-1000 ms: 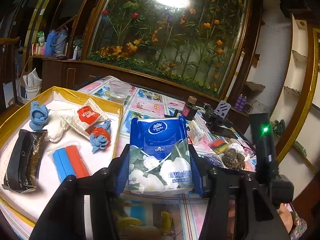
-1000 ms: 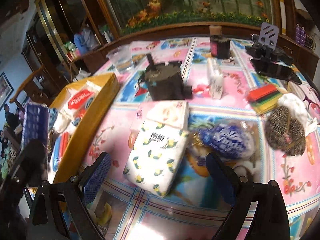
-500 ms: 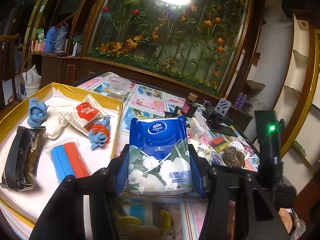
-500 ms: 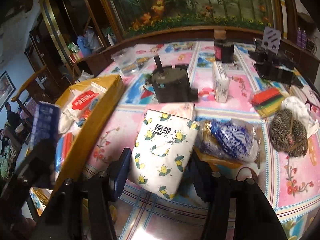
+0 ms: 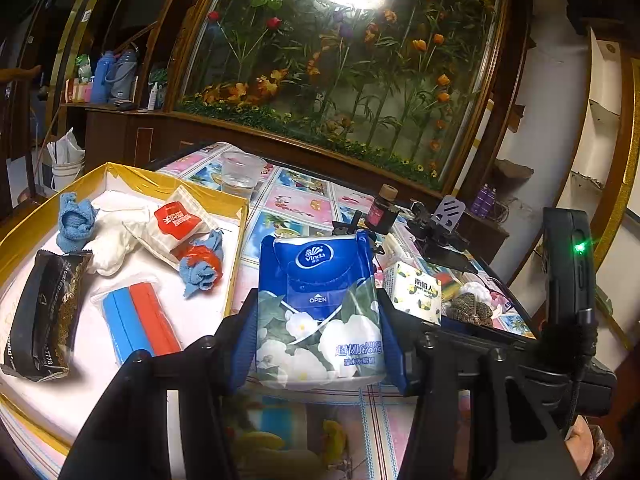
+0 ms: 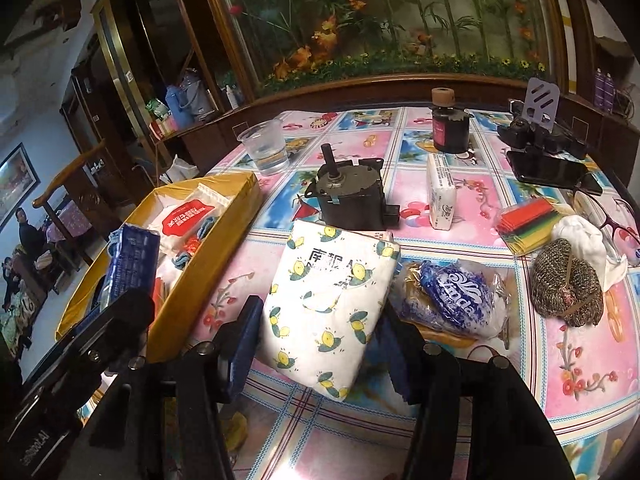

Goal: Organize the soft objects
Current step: 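Lift the blue tissue pack with the left gripper while the right gripper grasps the lemon-print tissue pack, then carry both tissue packs with both grippers over the yellow-rimmed box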

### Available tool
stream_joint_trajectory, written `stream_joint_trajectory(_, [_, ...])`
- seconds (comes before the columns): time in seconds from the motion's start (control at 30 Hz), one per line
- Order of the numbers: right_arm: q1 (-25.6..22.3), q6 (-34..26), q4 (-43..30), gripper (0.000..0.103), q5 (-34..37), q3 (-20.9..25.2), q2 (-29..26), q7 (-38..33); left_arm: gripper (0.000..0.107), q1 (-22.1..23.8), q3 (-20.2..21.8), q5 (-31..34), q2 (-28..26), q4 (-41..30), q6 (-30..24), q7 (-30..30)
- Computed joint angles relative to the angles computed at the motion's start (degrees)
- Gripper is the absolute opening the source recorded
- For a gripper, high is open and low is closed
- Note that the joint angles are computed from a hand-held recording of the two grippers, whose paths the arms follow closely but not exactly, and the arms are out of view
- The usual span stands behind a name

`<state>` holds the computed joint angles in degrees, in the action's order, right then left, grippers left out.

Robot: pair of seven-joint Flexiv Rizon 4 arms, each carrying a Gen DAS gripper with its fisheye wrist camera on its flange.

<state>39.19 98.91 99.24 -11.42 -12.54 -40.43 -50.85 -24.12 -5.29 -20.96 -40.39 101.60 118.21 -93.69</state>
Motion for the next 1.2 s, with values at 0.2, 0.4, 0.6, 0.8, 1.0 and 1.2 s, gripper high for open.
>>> stream_joint_trajectory(0.2, [0.02,-0.37,0.13,0.060,0.06,0.00,0.21,0.21,0.052,-0.03,0.02,0.10,0.10,0.24,0.30,-0.14])
stream_joint_trajectory(0.4, [-0.30,-0.41,0.11,0.060,-0.01,0.17,0.17,0.39,0.052,-0.15,0.09,-0.01,0.15,0.27,0.22,0.00])
stream_joint_trajectory(0.6, [-0.18,-0.32,0.12,0.060,0.01,-0.12,0.13,0.62,0.052,-0.15,0.09,-0.06,0.11,0.22,0.34,-0.02])
stream_joint_trajectory(0.8, [1.21,0.15,0.15,0.060,0.59,-1.94,-0.10,1.09,0.052,1.20,-1.08,0.76,0.46,1.00,0.67,-1.53])
stream_joint_trajectory(1.0, [4.55,0.83,-0.20,0.060,2.25,-5.97,-0.78,2.40,0.052,0.38,0.60,-0.40,1.88,2.80,1.14,-1.09])
stream_joint_trajectory(1.2, [4.85,0.54,-3.34,0.060,1.72,-4.46,-1.98,2.55,0.052,0.70,1.96,-2.08,4.41,6.21,2.76,-1.52])
